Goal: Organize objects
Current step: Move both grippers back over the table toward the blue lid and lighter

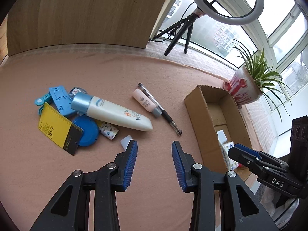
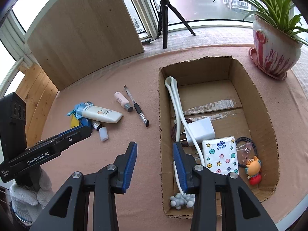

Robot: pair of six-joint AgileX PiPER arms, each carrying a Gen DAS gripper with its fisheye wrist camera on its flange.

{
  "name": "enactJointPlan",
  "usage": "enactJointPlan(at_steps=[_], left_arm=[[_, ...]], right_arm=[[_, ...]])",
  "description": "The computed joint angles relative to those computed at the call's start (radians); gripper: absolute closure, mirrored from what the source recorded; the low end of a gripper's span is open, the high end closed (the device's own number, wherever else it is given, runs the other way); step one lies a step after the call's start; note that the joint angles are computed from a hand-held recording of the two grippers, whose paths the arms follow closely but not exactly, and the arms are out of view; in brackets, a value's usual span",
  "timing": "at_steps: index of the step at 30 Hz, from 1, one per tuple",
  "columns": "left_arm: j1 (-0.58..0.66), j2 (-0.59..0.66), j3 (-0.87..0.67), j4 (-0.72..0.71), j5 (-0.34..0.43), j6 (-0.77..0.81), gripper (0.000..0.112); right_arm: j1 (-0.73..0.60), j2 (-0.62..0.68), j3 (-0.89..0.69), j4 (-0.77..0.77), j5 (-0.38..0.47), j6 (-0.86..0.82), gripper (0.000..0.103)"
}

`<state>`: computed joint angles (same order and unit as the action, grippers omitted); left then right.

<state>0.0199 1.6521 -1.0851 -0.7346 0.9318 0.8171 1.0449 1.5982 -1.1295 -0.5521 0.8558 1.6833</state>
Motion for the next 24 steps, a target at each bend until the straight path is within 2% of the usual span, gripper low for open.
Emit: enactJointPlan(at_steps=[8,15,22,24], left_arm=[[0.121,0.156,-0.243,0.095,0.081,-0.050,0.070],[0.122,0.353,-0.551,0.203,0.132,-0.158,0.070],[0.047,0.553,-0.816,0.373,0.141,-0.289,0.070],[0.021,0.629,-0.916,0.425,0.170,-0.318,0.070]], right_arm=[[-0.093,0.186,-0.246,0.150,-0.029,-0.299,0.066],[-0.171,0.360,-0.472,0.279,-0.027,-0.483,0.065],[-0.232,0.542,-0.747,0.375,0.077,-0.642,0.065],[-0.252,0.606,-0.843,0.408,0.125,-0.688,0.065]])
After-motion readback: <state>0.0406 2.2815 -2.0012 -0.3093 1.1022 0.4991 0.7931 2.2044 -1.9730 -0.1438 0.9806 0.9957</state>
